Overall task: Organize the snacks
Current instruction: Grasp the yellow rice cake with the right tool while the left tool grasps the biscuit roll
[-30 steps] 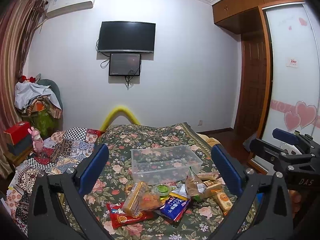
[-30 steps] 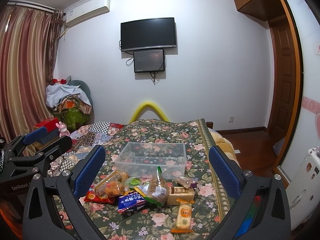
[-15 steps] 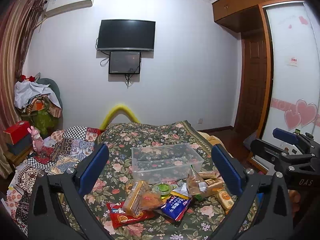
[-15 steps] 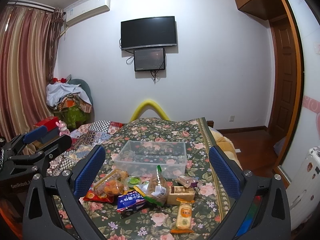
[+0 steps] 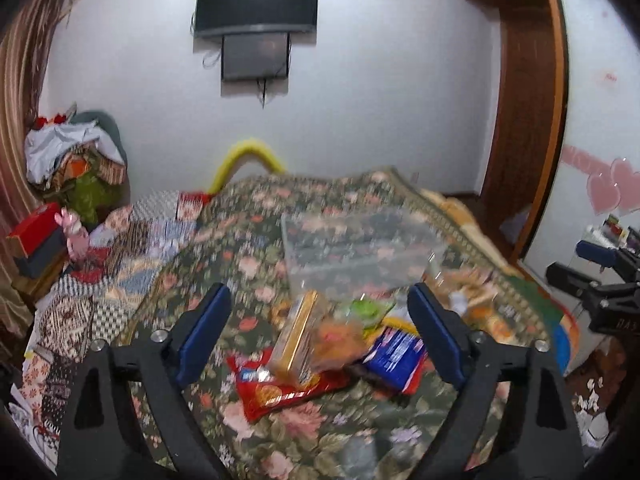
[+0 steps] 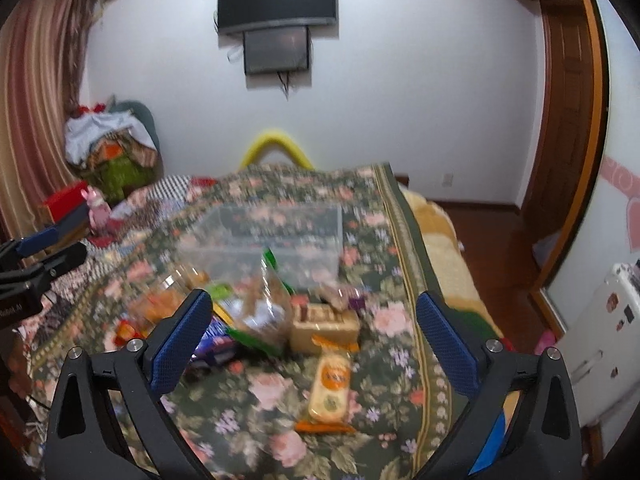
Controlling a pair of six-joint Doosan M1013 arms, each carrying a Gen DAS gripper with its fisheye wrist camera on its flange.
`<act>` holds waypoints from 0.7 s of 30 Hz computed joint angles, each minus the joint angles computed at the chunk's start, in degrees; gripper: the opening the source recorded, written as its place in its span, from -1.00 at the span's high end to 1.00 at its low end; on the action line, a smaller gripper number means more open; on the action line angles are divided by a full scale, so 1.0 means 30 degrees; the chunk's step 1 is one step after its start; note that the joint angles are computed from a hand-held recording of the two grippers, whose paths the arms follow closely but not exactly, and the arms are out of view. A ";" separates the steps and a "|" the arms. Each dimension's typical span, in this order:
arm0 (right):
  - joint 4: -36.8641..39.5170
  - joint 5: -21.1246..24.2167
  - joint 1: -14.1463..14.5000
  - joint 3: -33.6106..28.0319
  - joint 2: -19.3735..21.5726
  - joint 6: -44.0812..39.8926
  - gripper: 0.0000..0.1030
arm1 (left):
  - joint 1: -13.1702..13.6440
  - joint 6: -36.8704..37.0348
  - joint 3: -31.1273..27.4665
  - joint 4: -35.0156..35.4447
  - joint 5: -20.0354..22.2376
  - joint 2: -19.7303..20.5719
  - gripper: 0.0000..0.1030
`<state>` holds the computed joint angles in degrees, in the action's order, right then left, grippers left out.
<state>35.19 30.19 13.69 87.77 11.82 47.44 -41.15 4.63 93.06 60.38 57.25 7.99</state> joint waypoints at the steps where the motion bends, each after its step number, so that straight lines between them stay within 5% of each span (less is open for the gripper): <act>1: -0.0512 0.0211 -0.0006 -0.0086 0.0113 0.0473 -0.90 | 0.0198 0.0205 0.0048 -0.0545 -0.0155 0.0037 -0.68; 13: -0.4725 0.3935 -0.0187 -0.1267 0.1712 0.4861 -0.59 | 0.2005 0.2559 0.0422 -0.5079 -0.1319 0.0750 -0.60; 21: -0.4890 0.5780 -0.0267 -0.1828 0.2412 0.5715 -0.28 | 0.3339 0.4082 -0.0127 -0.6951 -0.1956 0.1506 -0.27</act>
<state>20.52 47.54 12.88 82.29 19.06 64.59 -31.13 16.88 92.68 39.53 51.38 12.51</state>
